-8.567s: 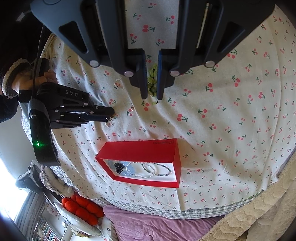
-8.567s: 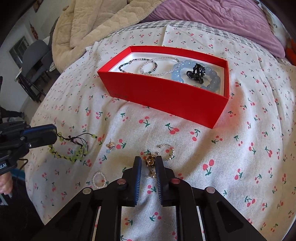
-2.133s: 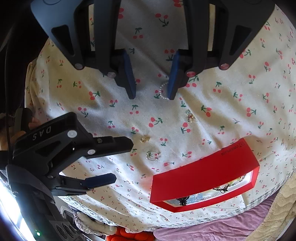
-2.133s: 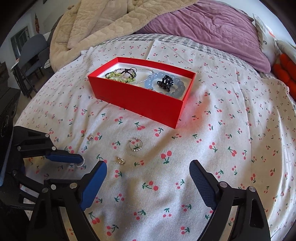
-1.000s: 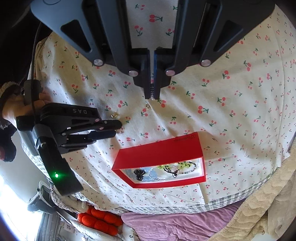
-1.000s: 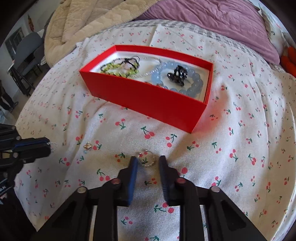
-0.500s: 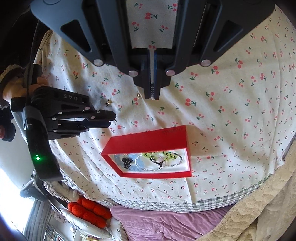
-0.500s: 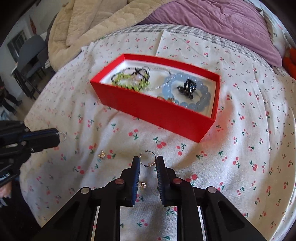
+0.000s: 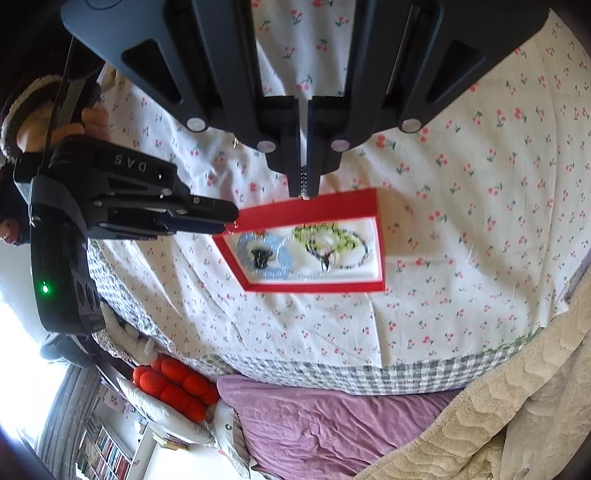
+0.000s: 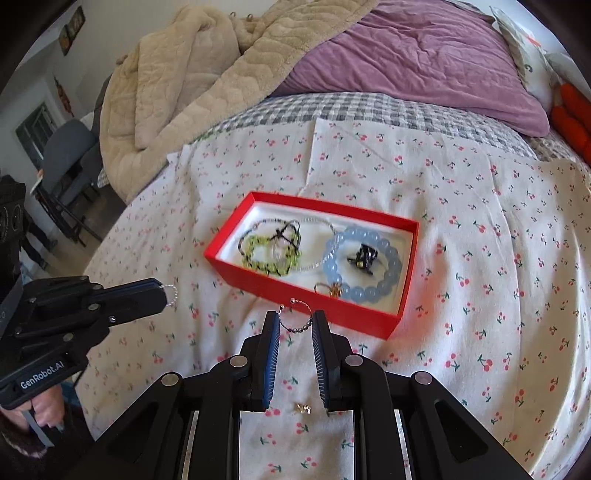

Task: Organize jewelry
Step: 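Grasp the pearl hoop earring with the right tool while the left tool holds the ring, then carry the ring and hoop earring into the red box and open both tools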

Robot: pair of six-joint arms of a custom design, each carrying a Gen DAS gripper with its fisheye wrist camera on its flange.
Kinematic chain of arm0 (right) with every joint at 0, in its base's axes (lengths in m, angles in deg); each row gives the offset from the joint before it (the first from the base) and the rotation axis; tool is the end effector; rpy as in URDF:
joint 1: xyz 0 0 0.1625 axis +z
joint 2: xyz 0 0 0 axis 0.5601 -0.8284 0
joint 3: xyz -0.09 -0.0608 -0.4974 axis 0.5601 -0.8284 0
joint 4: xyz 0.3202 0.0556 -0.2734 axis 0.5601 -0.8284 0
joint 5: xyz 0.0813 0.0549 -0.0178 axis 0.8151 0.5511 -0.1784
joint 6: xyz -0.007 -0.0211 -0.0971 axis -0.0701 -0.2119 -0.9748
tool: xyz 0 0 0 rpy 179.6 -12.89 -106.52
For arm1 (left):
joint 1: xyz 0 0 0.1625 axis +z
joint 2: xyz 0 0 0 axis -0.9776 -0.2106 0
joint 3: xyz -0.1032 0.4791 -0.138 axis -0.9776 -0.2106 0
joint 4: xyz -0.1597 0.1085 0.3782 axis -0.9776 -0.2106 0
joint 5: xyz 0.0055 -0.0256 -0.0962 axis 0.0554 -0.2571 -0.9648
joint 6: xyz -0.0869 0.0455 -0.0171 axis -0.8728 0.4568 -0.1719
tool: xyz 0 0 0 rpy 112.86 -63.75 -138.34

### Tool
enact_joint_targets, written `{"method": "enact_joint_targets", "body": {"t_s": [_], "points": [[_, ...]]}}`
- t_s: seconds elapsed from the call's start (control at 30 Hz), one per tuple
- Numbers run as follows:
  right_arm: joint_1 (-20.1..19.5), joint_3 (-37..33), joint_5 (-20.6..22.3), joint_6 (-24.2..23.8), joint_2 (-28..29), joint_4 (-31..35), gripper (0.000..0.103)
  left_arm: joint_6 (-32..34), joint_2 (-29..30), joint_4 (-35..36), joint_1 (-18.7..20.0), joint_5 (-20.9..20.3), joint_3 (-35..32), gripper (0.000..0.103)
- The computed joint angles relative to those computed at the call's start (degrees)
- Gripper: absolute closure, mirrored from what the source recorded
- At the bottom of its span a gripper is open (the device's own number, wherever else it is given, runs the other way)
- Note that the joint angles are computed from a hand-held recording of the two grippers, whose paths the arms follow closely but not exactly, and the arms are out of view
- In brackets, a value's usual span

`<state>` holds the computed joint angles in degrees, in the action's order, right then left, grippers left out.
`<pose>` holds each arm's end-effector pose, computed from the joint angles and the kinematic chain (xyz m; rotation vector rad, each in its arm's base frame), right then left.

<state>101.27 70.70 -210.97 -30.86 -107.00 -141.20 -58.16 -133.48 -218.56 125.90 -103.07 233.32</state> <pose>0.3885 -0.2843 -0.0474 0.4933 -2.5238 0.6385 -0.0196 -0.2905 0.3484 0.8074 2.6125 -0.5616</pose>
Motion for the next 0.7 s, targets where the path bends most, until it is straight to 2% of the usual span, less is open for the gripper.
{"method": "enact_joint_targets", "body": {"t_s": [0.2, 0.4, 0.7], "points": [[-2.1, -0.6, 1.7, 0.9, -0.4, -2.4, 0.085, 2.8, 8.2, -10.7, 4.8, -2.6, -0.8, 0.100], [-5.4, -0.6, 4.2, 0.9, -0.2, -6.0, 0.085, 5.6, 16.2, -20.1, 8.5, -3.6, -0.9, 0.100], [-9.0, -1.1, 6.0, -0.9, 0.9, -9.2, 0.084, 7.6, 24.4, -28.0, 13.1, -3.6, -1.8, 0.100]]}}
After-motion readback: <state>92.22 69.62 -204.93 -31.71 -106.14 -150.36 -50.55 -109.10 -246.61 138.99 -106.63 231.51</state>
